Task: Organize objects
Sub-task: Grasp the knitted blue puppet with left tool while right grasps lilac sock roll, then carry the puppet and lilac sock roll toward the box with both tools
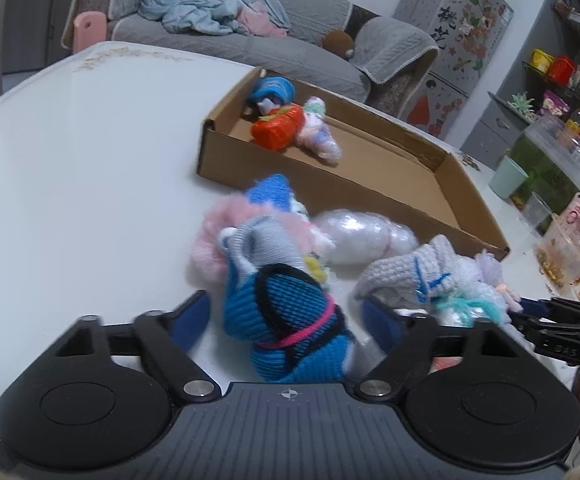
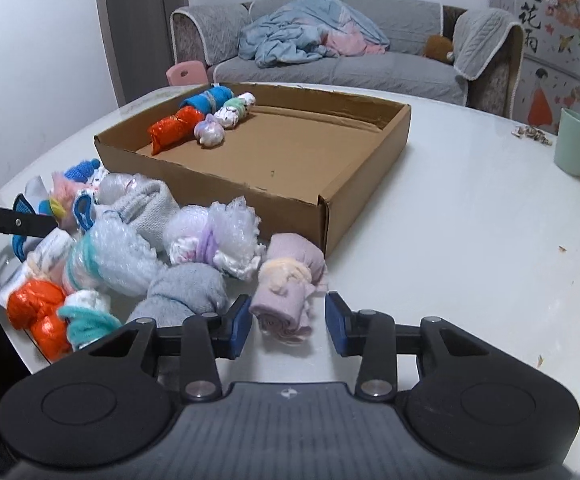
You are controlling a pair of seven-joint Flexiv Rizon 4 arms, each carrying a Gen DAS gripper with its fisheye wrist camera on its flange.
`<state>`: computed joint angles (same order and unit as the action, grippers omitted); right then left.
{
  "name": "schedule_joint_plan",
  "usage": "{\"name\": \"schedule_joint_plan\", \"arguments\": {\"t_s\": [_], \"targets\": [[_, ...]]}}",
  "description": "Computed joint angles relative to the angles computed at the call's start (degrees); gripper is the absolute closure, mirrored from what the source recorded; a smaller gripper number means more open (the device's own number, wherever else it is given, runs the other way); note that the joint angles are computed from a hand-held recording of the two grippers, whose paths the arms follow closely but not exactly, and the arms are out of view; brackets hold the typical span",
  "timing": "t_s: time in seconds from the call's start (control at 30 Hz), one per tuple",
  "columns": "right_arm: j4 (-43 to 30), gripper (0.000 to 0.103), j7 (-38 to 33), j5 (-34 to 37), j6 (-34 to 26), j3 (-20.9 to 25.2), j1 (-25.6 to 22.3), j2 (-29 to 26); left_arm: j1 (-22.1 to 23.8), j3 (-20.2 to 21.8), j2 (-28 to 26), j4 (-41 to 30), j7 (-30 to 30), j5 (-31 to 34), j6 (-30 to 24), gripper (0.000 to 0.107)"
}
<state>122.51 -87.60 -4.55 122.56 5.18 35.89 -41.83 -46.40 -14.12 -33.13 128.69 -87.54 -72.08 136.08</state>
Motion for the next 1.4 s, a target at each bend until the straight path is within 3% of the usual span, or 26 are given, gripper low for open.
{"name": "schedule_joint_plan", "arguments": {"t_s": [0.1, 0.17, 0.47, 1.13, 1.27, 1.4], "targets": [[0.4, 0.082, 0.51, -0.42, 0.62, 0.79, -1.15, 0.03, -0.43, -0.17, -0.44, -0.97, 1.26, -1.36, 0.35, 0.039], [0.64, 0.083, 0.87, -1.36, 0.96, 1.55, -2.24, -0.03, -0.27, -0.29, -0.52, -0.84, 0.76, -1.02, 0.67, 0.04], [1.33, 0.084, 1.27, -1.06, 2.02, 1.18, -2.23, 0.63, -0.75, -0.81, 1.03, 0.92, 1.38, -2.37, 1.51, 0.041], [2.09, 0.084, -1.74, 1.29, 5.61, 0.73, -1.35, 2.99, -1.43, -2.6, 6.36, 4.34, 9.2, -9.38, 8.86, 0.04], [2.0, 0.084, -1.97, 1.5, 6.65, 1.13, -1.51, 3.36, -1.05, -2.57, 7.45, 4.46, 12.63, -10.07, 10.07, 0.04], [0.88, 0.084, -2.5, 0.84, 7.22, 1.42, -1.45, 3.54, -0.14, -2.48, 8.48, 2.89, 19.78, -11.26, 10.98, 0.041]]}}
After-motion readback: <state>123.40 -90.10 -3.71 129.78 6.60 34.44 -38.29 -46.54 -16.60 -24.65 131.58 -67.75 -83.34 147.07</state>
